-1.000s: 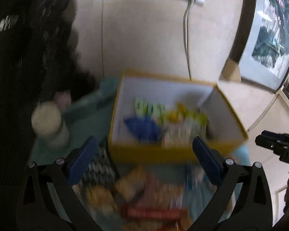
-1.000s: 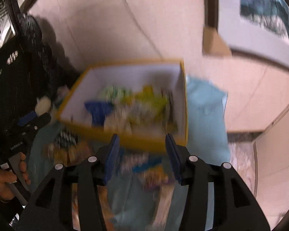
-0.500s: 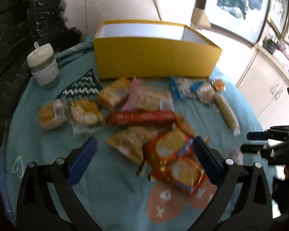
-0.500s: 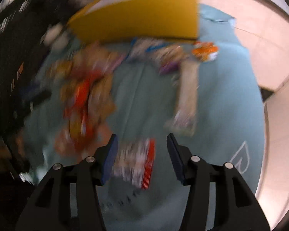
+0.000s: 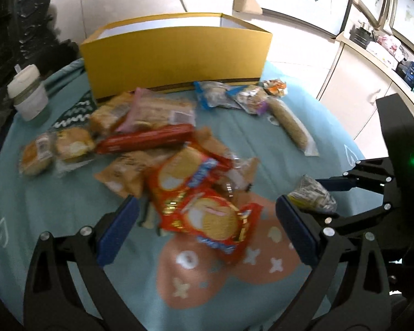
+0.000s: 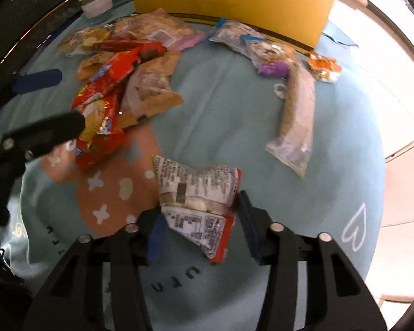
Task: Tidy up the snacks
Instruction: 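Grasp the white printed snack bag with the right tool while the left grasps the red biscuit pack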
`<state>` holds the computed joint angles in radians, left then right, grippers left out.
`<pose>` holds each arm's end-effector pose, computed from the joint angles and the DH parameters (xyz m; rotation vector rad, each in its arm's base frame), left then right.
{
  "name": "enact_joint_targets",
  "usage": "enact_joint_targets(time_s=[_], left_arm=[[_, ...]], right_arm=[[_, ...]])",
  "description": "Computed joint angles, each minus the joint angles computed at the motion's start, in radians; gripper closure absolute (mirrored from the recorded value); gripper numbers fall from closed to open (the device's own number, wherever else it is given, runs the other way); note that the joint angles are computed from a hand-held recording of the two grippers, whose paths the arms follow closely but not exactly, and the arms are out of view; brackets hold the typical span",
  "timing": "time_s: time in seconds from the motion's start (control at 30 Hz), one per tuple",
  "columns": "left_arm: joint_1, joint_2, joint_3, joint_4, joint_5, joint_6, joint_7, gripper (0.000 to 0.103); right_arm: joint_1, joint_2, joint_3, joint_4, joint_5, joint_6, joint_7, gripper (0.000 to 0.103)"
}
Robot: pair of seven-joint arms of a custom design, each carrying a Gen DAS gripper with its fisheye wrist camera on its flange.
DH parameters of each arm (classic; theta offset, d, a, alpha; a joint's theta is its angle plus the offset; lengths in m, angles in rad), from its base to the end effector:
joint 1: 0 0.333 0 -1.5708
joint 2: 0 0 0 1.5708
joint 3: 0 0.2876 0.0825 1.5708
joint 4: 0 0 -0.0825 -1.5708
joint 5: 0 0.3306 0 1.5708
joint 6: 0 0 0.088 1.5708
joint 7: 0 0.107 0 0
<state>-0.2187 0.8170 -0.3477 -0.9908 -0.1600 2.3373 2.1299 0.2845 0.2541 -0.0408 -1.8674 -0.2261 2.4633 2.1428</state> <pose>0.6684 -0.3038 0.4443 -0.9755 2.6659 -0.9661 0.5777 0.1456 0.4167 -1.8411 2.1912 -0.4242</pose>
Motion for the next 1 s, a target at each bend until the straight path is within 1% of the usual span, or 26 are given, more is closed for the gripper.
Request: enact_joint_targets(time_s=[0.07, 0.13, 0.2, 0.23, 0.27, 0.3, 0.33, 0.4, 0.43, 0.47, 0.5, 0.53, 0.57, 0.6, 0.63, 0.67, 0.7, 0.73, 0.77, 0.8, 0.83, 0.87, 0.9, 0.93, 0.97, 1.0], left_arm=[[-0.013, 0.01, 0.006, 0.005, 0.005, 0.005, -0.019, 0.002], [-0.032, 0.026, 0.024, 0.018, 0.018, 0.014, -0.073, 0.002], [-0.058, 0.047, 0.06, 0.04, 0.051, 0.018, -0.16, 0.002], [-0.079, 0.065, 0.091, 0.067, 0.079, 0.001, -0.23, 0.002], [-0.088, 0.087, 0.11, 0.099, 0.099, -0.028, -0.294, 0.002], [-0.083, 0.09, 0.11, 0.095, 0.105, -0.032, -0.332, 0.002], [-0.075, 0.073, 0.107, 0.057, 0.107, -0.005, -0.349, 0.002], [-0.068, 0.049, 0.098, 0.01, 0.129, 0.027, -0.355, 0.003], [-0.054, 0.05, 0.081, 0.011, 0.119, 0.02, -0.356, 0.005], [-0.045, 0.047, 0.07, 0.008, 0.115, 0.02, -0.348, 0.015], [-0.031, 0.038, 0.051, -0.008, 0.111, 0.026, -0.31, 0.036], [-0.029, 0.025, 0.05, -0.03, 0.124, 0.037, -0.277, 0.042], [-0.027, 0.013, 0.051, -0.049, 0.128, 0.047, -0.268, 0.042], [-0.022, 0.013, 0.048, -0.05, 0.122, 0.046, -0.267, 0.04], [-0.021, 0.019, 0.048, -0.036, 0.119, 0.036, -0.272, 0.039], [-0.026, 0.027, 0.055, -0.02, 0.12, 0.028, -0.288, 0.027], [-0.029, 0.038, 0.059, 0.001, 0.12, 0.016, -0.302, 0.007], [-0.034, 0.052, 0.064, 0.025, 0.12, 0.006, -0.318, 0.003], [-0.038, 0.052, 0.075, 0.024, 0.126, 0.013, -0.341, 0.002], [-0.046, 0.061, 0.086, 0.037, 0.138, 0.003, -0.356, 0.002], [-0.047, 0.051, 0.088, 0.015, 0.151, 0.02, -0.347, 0.002], [-0.057, 0.036, 0.098, -0.016, 0.181, 0.04, -0.33, 0.002], [-0.061, 0.03, 0.103, -0.034, 0.2, 0.055, -0.319, 0.002], [-0.061, 0.016, 0.104, -0.066, 0.217, 0.079, -0.305, 0.002], [-0.052, 0.011, 0.094, -0.076, 0.214, 0.083, -0.297, 0.002], [-0.048, 0.014, 0.089, -0.07, 0.214, 0.079, -0.288, 0.002]], right_arm=[[-0.004, -0.029, -0.001, -0.04, 0.006, 0.005, 0.002, 0.059], [-0.009, -0.052, 0.003, -0.068, 0.006, 0.003, 0.003, 0.059], [-0.015, -0.068, 0.009, -0.088, 0.009, 0.0, -0.005, 0.059], [-0.016, -0.083, 0.014, -0.102, 0.011, -0.005, -0.011, 0.059], [-0.018, -0.089, 0.018, -0.11, 0.013, -0.005, -0.019, 0.059], [-0.021, -0.094, 0.021, -0.117, 0.015, -0.004, -0.028, 0.059], [-0.023, -0.099, 0.024, -0.124, 0.016, -0.002, -0.034, 0.059], [-0.03, -0.104, 0.027, -0.134, 0.026, 0.009, -0.045, 0.059], [-0.031, -0.105, 0.028, -0.137, 0.027, 0.014, -0.047, 0.059], [-0.032, -0.106, 0.028, -0.141, 0.025, 0.02, -0.047, 0.058], [-0.032, -0.12, 0.029, -0.159, 0.022, 0.027, -0.044, 0.057], [-0.034, -0.121, 0.03, -0.163, 0.024, 0.033, -0.047, 0.056], [-0.036, -0.113, 0.03, -0.157, 0.025, 0.037, -0.05, 0.055], [-0.035, -0.112, 0.03, -0.158, 0.018, 0.042, -0.044, 0.055], [-0.033, -0.133, 0.029, -0.187, 0.011, 0.053, -0.033, 0.054], [-0.035, -0.129, 0.03, -0.185, 0.01, 0.055, -0.029, 0.053], [-0.036, -0.125, 0.031, -0.18, 0.009, 0.054, -0.029, 0.052], [-0.035, -0.128, 0.032, -0.183, 0.006, 0.054, -0.025, 0.052], [-0.036, -0.128, 0.033, -0.185, 0.008, 0.057, -0.025, 0.051], [-0.037, -0.128, 0.034, -0.186, 0.011, 0.062, -0.024, 0.05], [-0.037, -0.127, 0.035, -0.186, 0.013, 0.065, -0.025, 0.049], [-0.035, -0.128, 0.036, -0.189, 0.013, 0.07, -0.023, 0.045], [-0.036, -0.128, 0.04, -0.192, 0.025, 0.079, -0.03, 0.037], [-0.041, -0.124, 0.042, -0.191, 0.048, 0.088, -0.051, 0.035], [-0.04, -0.124, 0.043, -0.194, 0.055, 0.095, -0.059, 0.029], [-0.046, -0.119, 0.049, -0.19, 0.091, 0.1, -0.096, 0.021]])
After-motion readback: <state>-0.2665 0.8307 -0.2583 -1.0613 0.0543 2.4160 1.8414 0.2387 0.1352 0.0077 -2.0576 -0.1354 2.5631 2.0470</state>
